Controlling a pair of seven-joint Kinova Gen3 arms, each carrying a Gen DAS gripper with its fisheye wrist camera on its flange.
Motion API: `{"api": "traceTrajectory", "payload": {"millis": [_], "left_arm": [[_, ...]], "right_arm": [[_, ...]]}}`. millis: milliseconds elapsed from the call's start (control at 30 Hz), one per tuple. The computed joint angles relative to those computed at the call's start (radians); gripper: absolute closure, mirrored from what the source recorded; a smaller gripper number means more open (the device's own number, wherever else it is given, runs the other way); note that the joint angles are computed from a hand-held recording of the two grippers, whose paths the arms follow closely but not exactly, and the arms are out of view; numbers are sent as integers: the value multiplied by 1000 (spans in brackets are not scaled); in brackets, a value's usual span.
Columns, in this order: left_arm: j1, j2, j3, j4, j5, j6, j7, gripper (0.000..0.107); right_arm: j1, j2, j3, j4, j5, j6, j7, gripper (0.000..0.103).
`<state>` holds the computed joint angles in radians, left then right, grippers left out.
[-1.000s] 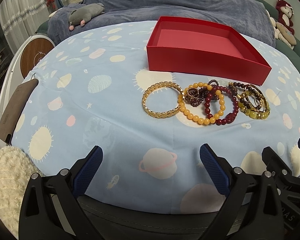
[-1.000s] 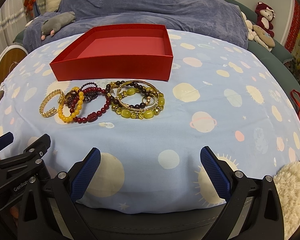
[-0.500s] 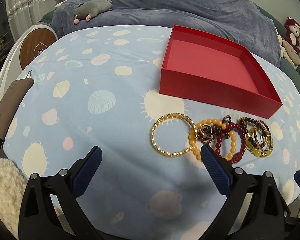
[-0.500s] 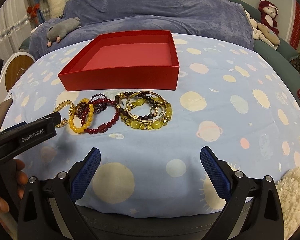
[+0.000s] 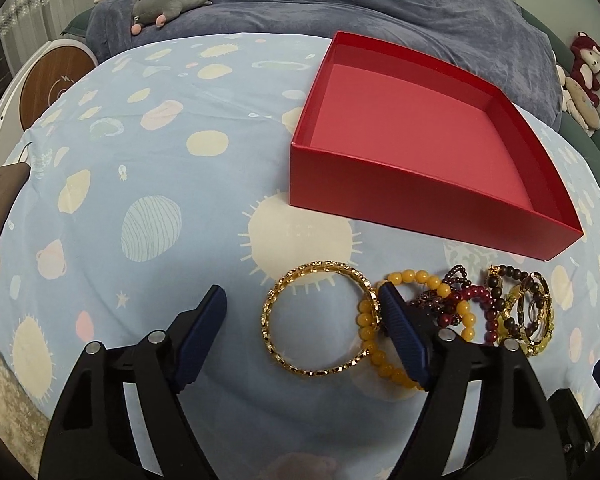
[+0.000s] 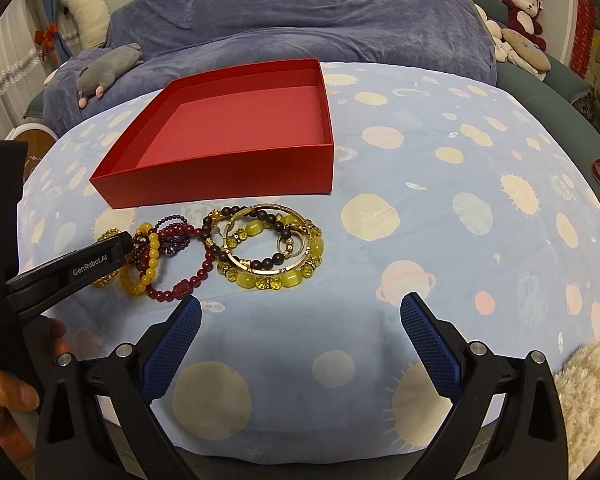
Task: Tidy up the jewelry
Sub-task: 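Lower the left tool onto the twisted gold chain bangle and grasp it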
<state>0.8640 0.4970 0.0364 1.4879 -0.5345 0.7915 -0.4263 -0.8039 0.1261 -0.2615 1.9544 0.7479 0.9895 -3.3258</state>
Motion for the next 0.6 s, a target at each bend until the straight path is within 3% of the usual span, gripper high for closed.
{"api": "traceTrajectory", "payload": {"millis": [67,133,367,600], "left_arm": [[-3,-9,1,14,-2,-25,0,48],[-9,-17,5,26,3,-47,-5,54],[-2,-45,2,57,6,-68,11,54],[30,-100,3,112,-65,-53,75,54]], "right_arm": [[2,0,1,1,1,-6,1,7],[5,2,2,-2,-2,-11,8,7],[3,-4,1,-5,-3,-9,13,7],[22,-11,5,-13,2,-25,29,7]]}}
